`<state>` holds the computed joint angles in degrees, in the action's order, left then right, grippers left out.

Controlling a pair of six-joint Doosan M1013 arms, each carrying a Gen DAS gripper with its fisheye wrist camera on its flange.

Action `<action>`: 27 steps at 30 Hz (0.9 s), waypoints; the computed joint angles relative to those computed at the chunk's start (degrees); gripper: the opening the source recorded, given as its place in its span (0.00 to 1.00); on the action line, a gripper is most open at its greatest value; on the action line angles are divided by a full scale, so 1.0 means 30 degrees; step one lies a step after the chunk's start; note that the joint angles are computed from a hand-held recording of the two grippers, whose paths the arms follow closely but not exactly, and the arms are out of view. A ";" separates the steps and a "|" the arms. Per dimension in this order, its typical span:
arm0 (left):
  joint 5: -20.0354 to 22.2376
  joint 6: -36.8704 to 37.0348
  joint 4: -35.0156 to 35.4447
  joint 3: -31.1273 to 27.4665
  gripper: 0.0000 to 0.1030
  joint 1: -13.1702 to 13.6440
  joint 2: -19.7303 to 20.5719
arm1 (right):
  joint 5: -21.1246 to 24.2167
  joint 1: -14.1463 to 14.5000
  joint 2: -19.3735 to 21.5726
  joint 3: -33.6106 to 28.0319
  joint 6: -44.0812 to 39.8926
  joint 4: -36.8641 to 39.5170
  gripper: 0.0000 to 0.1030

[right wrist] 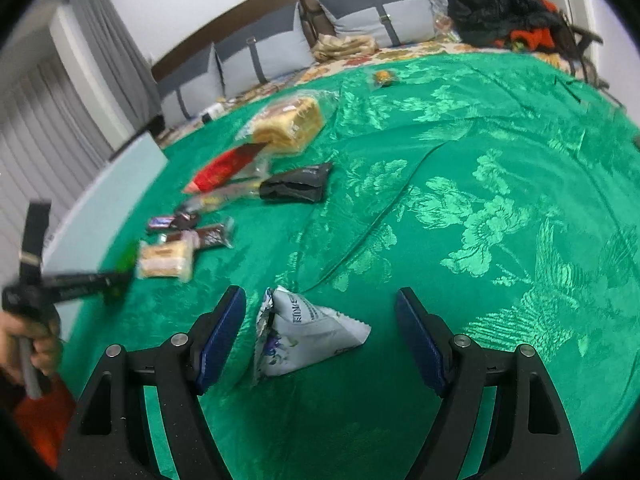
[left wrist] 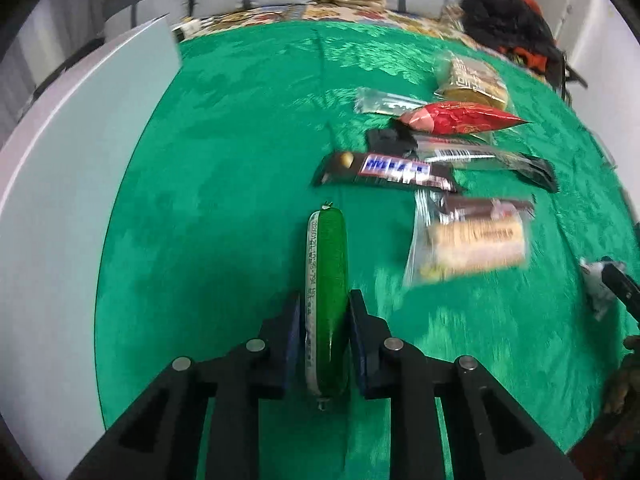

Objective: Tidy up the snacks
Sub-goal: 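Grasp the green cylindrical snack with the left tool while the right tool lifts the pouch, then carry both snacks over the white box and open both tools to drop them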

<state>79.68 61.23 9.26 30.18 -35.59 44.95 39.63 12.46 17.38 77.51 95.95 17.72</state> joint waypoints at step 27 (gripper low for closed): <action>-0.9502 -0.5546 -0.1714 0.7739 0.21 0.1103 -0.6249 | 0.4107 0.2141 0.1054 -0.4632 0.1529 -0.4179 0.40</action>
<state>51.18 44.59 4.12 53.40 -32.28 26.20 51.96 18.88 20.54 63.62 100.54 5.19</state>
